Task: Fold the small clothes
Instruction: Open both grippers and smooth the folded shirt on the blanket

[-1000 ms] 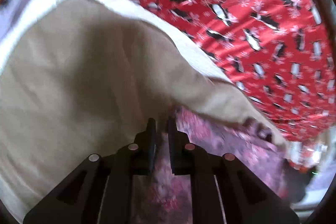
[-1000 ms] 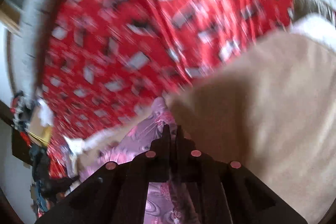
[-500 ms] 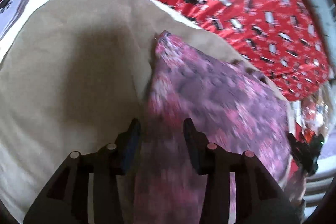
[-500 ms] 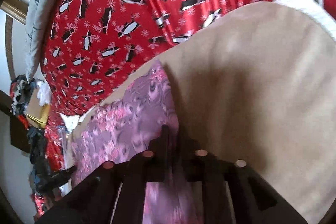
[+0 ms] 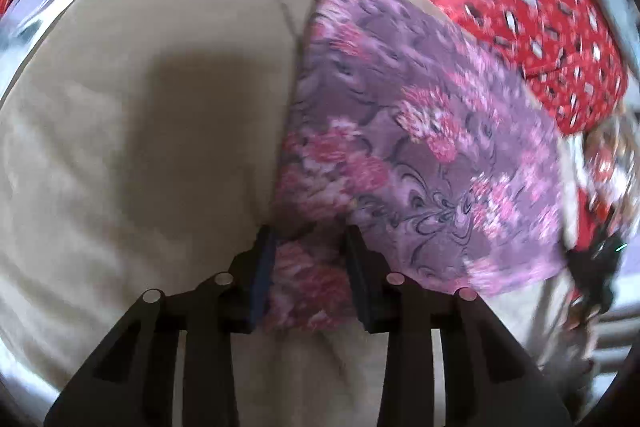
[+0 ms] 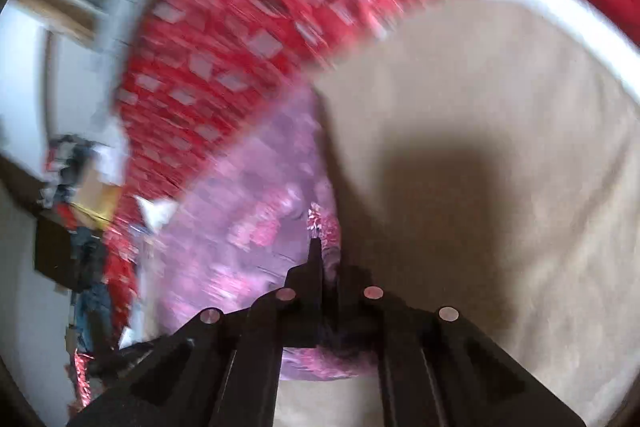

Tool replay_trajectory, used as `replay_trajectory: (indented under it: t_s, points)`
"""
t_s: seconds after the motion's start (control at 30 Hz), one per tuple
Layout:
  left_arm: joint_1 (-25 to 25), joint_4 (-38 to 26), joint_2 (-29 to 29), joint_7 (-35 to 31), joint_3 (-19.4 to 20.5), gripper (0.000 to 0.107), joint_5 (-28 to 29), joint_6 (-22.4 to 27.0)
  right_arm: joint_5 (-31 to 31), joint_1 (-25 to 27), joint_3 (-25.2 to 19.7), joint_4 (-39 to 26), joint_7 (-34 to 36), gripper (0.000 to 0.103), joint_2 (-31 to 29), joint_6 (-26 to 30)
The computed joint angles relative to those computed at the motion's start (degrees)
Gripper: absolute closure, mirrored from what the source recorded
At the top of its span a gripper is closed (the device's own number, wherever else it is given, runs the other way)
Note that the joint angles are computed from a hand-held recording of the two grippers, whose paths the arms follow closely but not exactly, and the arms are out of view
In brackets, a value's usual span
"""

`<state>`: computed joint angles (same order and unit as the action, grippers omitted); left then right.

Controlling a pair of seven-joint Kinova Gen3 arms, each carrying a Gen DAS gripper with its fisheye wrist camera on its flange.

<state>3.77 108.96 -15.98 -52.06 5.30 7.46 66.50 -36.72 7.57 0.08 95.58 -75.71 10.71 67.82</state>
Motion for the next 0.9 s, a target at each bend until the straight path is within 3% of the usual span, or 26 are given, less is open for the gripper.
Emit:
replay_trajectory:
  t_s: [0.1, 0.17, 0.23, 0.33, 0.43, 0.5, 0.57, 0.67, 0.7, 0.73, 0.77, 0.9]
  points:
    - [-0.95, 1.24, -5.11, 0.36, -2.66, 0.074, 2.91, -0.60, 1.42, -5.76, 5.58, 0.19, -3.08, 0.088, -3.92, -1.43]
    - [-1.34, 1.95, -7.12, 0.94, -3.24, 0.072, 5.20, -1.90, -1.51, -11.07, 10.35, 2.38, -1.82, 0.072, -8.61, -6.09]
    - [-1.33, 2.76, -6.77, 2.41, -1.07, 0.068, 6.04, -3.83, -1.83, -16.37, 12.54, 3.20, -0.05, 0.061, -11.56, -10.75]
    - [-0.15, 2.97, -3.15, 5.34, 3.16, 0.068, 3.99, -4.22, 3.88, -24.34, 13.66, 3.51, -3.08, 0.059, -12.33, -15.42]
    - [0.24, 4.54, -0.25, 11.11, 9.28, 0.068, -0.88, -6.19, 10.87, -32.30, 18.05, 1.93, -4.77, 0.055, -6.06, -11.94]
    - [1.24, 2.78, -0.05, 13.62, 11.63, 0.067, -4.22, -4.69, 15.53, -35.79, 19.14, 0.60, -8.51, 0.054, -4.47, -10.55]
    - [3.66, 1.87, -0.41, 13.65, 9.73, 0.067, -3.84, -4.46, 19.23, -35.05, 16.49, -1.05, -13.17, 0.052, -5.86, -9.77]
    - [6.05, 3.23, -4.12, 11.07, 4.24, 0.064, 2.17, -7.10, 18.69, -28.45, 8.53, 1.04, -15.84, 0.052, -11.01, -14.04]
    - [6.24, 4.22, -5.04, 10.48, 3.55, 0.058, 3.41, -8.17, 19.01, -26.14, 5.87, 1.94, -16.08, 0.049, -12.13, -15.01]
    - [6.56, 5.33, -5.68, 9.58, 2.36, 0.053, 5.28, -9.02, 19.90, -23.99, 3.22, 2.54, -16.69, 0.039, -12.61, -15.05]
    - [6.68, 6.30, -5.33, 8.60, 1.63, 0.052, 7.07, -9.43, 20.98, -21.91, 0.56, 2.90, -17.27, 0.032, -12.07, -14.17]
    - [6.83, 11.10, -4.76, 2.19, -1.58, 0.054, 12.78, -12.30, 28.57, -18.32, -7.89, 0.36, -22.23, 0.033, -7.67, -7.48]
